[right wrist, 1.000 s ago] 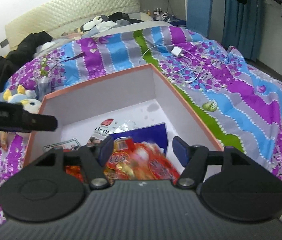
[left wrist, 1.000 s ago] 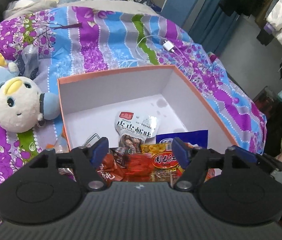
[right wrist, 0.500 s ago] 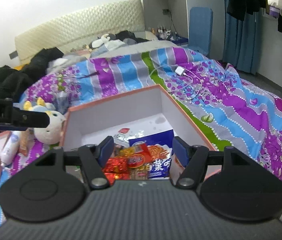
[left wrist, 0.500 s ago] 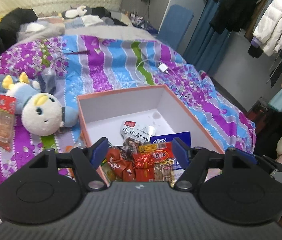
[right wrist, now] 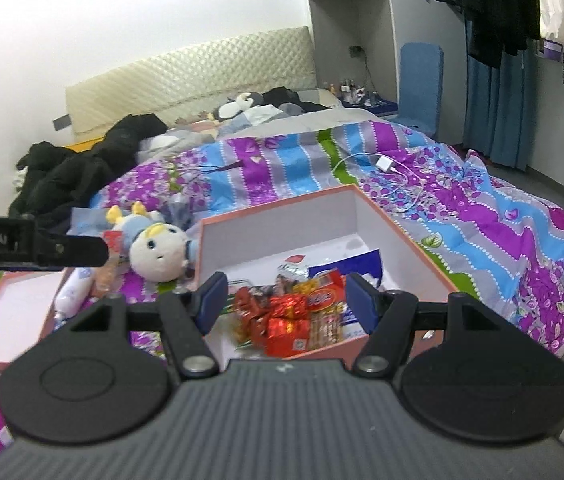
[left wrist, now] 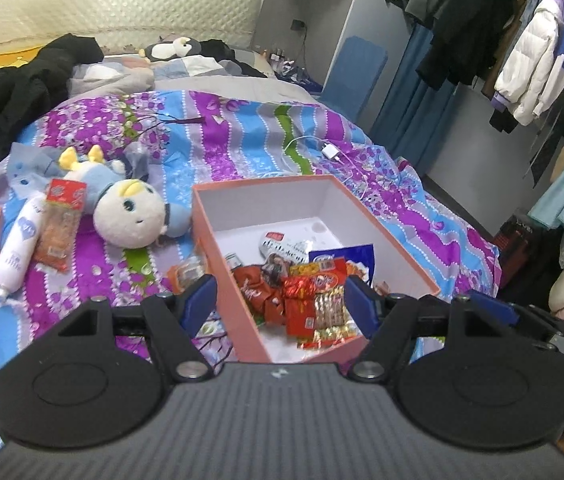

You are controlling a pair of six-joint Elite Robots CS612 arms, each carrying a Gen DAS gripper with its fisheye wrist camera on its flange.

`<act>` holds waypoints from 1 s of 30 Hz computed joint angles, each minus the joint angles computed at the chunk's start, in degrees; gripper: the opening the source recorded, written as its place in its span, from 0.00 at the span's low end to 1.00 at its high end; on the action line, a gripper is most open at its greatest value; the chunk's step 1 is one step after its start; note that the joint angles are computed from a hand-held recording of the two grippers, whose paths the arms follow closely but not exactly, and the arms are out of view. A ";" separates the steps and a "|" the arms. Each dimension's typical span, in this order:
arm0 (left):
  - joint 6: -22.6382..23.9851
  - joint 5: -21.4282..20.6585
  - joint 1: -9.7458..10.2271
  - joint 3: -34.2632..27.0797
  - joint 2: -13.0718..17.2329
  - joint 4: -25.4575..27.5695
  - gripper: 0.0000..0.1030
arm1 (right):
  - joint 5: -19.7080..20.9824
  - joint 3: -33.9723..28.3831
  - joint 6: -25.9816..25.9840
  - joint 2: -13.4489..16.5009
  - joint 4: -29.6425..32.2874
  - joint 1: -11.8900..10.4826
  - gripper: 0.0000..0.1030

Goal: Organize snacks
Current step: 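Pull both grippers back and reach toward the snacks beside the plush toy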

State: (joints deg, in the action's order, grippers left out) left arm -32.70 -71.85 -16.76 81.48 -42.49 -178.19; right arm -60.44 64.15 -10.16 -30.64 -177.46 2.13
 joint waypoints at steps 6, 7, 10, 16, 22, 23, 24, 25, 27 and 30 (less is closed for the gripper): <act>-1.04 2.82 -1.08 5.39 -2.35 -3.63 0.72 | 1.97 4.50 -0.06 -1.96 -3.24 -0.12 0.65; -1.22 3.81 -1.38 6.32 -2.76 -3.93 0.72 | 2.25 5.22 -0.28 -2.27 -3.53 -0.14 0.65; -2.05 5.58 -2.02 8.81 -3.68 -5.14 0.72 | 2.97 7.00 -1.44 -3.02 -4.13 -0.04 0.65; -5.18 7.39 -2.79 13.33 -5.26 -6.41 0.72 | 5.02 10.90 -3.00 -4.36 -5.70 0.25 0.65; -8.58 9.71 -3.49 17.30 -6.60 -5.99 0.72 | 7.14 14.18 -6.13 -5.27 -5.35 0.69 0.65; -9.05 9.89 -3.45 17.65 -6.67 -5.78 0.72 | 7.21 14.21 -6.80 -5.28 -4.53 0.86 0.65; -9.70 10.02 -3.39 17.97 -6.73 -5.40 0.72 | 7.27 14.29 -7.49 -5.29 -3.82 1.02 0.65; -10.30 10.00 -3.28 18.16 -6.76 -5.10 0.72 | 7.24 14.28 -8.14 -5.25 -3.13 1.19 0.65; -11.13 9.75 -2.88 18.12 -6.54 -4.58 0.72 | 7.10 14.05 -9.16 -5.11 -1.73 1.54 0.65; -11.51 9.61 -2.15 17.79 -6.06 -4.23 0.72 | 6.80 13.33 -9.92 -4.64 -0.82 2.09 0.65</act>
